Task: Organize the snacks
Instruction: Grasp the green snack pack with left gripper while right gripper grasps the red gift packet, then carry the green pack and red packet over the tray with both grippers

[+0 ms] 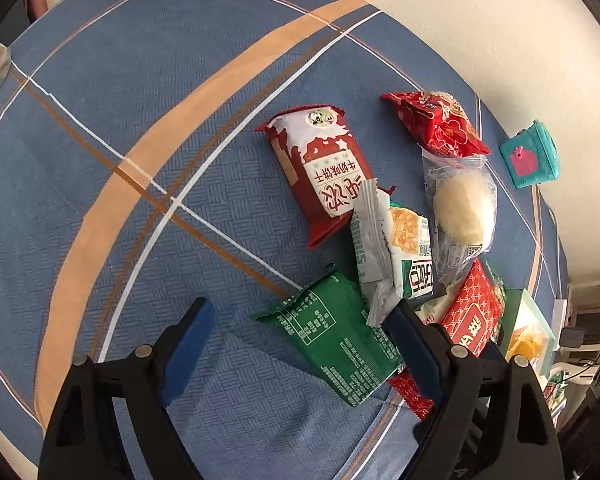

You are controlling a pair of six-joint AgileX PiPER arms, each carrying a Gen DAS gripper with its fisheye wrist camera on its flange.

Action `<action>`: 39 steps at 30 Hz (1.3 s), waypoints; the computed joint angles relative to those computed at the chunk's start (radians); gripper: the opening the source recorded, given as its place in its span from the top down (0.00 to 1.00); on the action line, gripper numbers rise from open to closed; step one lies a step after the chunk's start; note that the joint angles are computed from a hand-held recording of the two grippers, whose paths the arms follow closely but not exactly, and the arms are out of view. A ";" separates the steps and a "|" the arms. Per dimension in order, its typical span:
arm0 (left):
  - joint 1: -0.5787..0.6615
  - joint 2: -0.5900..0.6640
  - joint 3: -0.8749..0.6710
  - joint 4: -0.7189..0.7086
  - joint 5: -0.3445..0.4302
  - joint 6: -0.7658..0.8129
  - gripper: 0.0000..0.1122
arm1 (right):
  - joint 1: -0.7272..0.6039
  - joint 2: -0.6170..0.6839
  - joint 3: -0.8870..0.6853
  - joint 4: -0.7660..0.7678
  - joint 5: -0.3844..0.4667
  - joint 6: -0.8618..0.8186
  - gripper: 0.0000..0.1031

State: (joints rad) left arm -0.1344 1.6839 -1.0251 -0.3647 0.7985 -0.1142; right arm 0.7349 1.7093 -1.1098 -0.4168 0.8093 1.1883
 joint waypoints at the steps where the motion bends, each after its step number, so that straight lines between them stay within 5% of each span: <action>1: 0.005 0.003 0.006 -0.008 -0.005 0.014 0.21 | 0.004 0.008 -0.010 -0.003 0.009 0.001 0.12; 13: -0.115 0.025 0.024 0.086 -0.063 -0.093 0.21 | -0.019 -0.039 0.028 0.053 0.019 -0.065 0.41; 18: -0.176 0.030 0.016 0.145 -0.068 -0.159 0.25 | -0.051 -0.067 0.066 0.096 -0.016 -0.106 0.43; 26: -0.259 0.010 0.024 0.148 -0.095 -0.217 0.56 | -0.087 -0.090 0.097 0.150 -0.047 -0.166 0.47; 39: -0.250 -0.094 0.082 0.102 -0.109 -0.185 0.63 | -0.055 -0.154 0.149 0.167 -0.045 -0.143 0.52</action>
